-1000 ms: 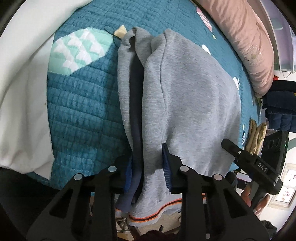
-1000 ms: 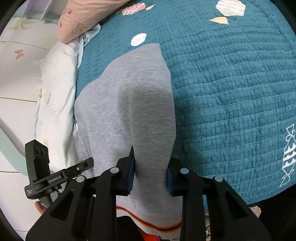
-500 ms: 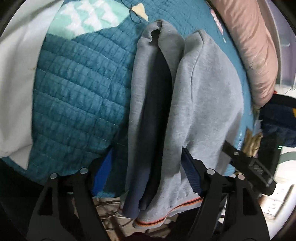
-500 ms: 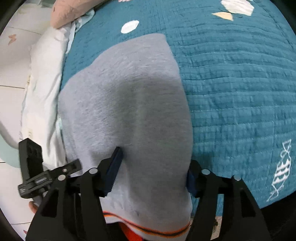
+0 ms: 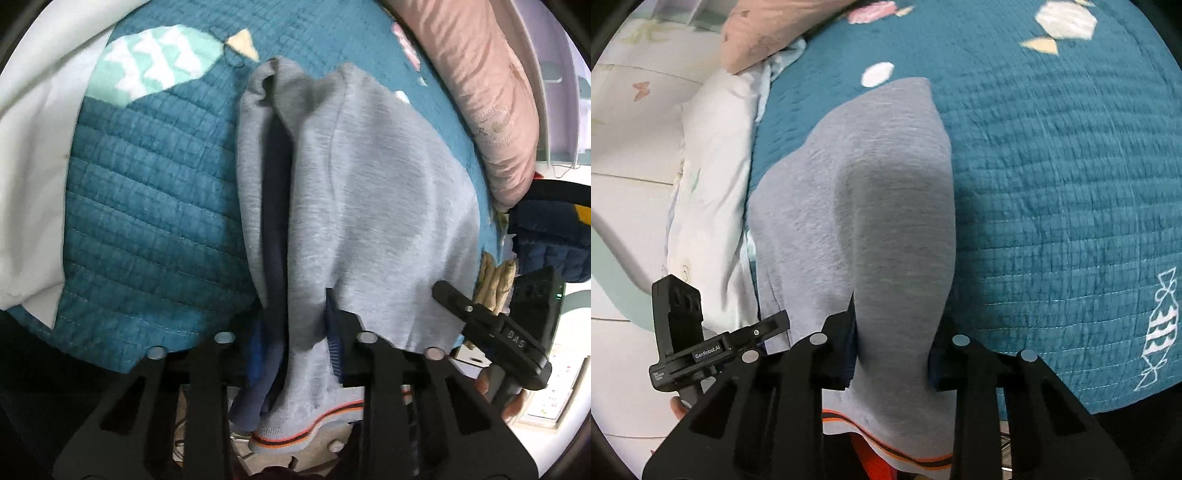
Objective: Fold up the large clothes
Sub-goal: 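Lift the grey jacket bundle with both tools and fold it over, then carry the folded grey jacket with both tools onto the clothes pile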
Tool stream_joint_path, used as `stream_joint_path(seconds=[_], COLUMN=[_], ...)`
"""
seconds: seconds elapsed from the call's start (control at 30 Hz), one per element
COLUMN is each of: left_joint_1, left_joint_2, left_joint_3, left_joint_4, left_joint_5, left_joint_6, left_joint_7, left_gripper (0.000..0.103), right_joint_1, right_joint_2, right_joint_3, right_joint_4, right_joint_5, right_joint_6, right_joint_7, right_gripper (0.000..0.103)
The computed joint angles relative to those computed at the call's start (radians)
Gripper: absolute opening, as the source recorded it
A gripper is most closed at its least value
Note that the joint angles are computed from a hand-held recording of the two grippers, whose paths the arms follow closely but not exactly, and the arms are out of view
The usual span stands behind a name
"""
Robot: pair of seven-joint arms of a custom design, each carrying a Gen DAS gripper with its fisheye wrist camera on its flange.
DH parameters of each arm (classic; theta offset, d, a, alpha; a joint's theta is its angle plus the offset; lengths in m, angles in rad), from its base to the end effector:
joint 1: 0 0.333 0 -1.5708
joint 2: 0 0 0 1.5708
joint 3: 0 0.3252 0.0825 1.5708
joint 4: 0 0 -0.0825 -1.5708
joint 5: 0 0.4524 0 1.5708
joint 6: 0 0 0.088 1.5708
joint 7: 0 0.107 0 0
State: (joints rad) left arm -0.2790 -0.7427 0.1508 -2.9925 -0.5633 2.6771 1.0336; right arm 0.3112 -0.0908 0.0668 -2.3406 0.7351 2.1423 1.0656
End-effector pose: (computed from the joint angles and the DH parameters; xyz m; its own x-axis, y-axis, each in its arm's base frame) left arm 0.3640 -0.0441 0.3400 0.6310 -0.5406 0.5564 -0.6692 -0.7422 0.0379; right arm 0.4909 0.2254 0.3368 0.3705 -0.7438 -0.5563 -0.9114 -0.4067 -0.0631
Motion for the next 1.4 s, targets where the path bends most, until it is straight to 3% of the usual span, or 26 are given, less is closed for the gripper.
stream_joint_path(seconds=[0.1, 0.43, 0.7, 1.07, 1.27, 1.4], left_joint_1=[0.017, -0.021, -0.034, -0.027, -0.027, -0.056], left_joint_2=[-0.001, 0.115, 0.275, 0.691, 0.986, 1.212], left_joint_3=[-0.032, -0.092, -0.177, -0.332, -0.416, -0.447], left_joint_4=[0.024, 0.167, 0.377, 0.848, 1.231, 1.56], left_joint_5=[0.038, 0.061, 0.124, 0.196, 0.334, 0.411], left_joint_6=[-0.023, -0.047, -0.075, -0.157, -0.283, -0.384], left_joint_7=[-0.02, -0.044, -0.072, -0.096, -0.145, -0.141], left_gripper=[0.024, 0.024, 0.024, 0.024, 0.024, 0.024], right_joint_1=[-0.005, -0.053, -0.122, -0.312, -0.418, -0.48], right_joint_2=[-0.018, -0.122, -0.165, -0.105, -0.007, 0.07], right_joint_3=[-0.009, -0.062, -0.116, -0.227, -0.26, -0.273], right_joint_4=[0.001, -0.034, 0.004, 0.143, 0.279, 0.415], right_joint_5=[0.015, 0.015, 0.014, -0.031, -0.05, -0.058], right_joint_6=[-0.023, -0.065, -0.114, -0.223, -0.243, -0.258], right_joint_7=[-0.015, -0.081, -0.122, -0.209, -0.237, -0.244], right_gripper=[0.025, 0.024, 0.024, 0.024, 0.024, 0.024])
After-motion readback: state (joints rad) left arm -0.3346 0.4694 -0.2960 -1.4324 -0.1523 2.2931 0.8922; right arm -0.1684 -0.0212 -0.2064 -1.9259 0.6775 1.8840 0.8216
